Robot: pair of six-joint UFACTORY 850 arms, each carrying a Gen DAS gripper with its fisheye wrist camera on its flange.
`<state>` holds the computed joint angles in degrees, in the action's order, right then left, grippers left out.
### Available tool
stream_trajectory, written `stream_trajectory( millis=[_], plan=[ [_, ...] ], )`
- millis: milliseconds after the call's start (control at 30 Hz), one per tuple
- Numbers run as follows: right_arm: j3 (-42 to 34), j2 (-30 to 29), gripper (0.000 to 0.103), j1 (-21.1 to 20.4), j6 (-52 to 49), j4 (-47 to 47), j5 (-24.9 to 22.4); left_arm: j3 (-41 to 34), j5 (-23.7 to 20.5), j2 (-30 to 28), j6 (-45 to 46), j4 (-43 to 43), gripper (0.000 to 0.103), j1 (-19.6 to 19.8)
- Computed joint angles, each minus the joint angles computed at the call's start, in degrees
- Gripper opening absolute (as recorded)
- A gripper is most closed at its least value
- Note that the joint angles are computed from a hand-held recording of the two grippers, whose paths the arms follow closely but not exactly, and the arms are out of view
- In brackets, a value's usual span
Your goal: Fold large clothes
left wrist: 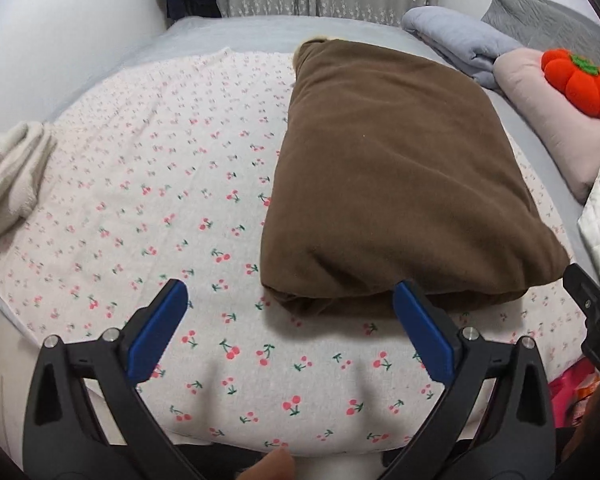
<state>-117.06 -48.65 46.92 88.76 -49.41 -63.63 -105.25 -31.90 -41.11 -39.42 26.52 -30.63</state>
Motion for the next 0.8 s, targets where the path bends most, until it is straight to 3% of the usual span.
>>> stream_trajectory(
  millis=[167,800],
  plan=[
    [-4.01,-2.54,0.101,0.19,-3.79,1.72,-2.47,0.5,0.45,0.33,-0.05,0.89,0.102,-0.45],
    [-8.42,-6.01,0.101,-0.16,-9.72,5.7,-2.83,-0.61,-1.18,-1.07,1.75,-0.44,0.102,-1.18]
  ],
)
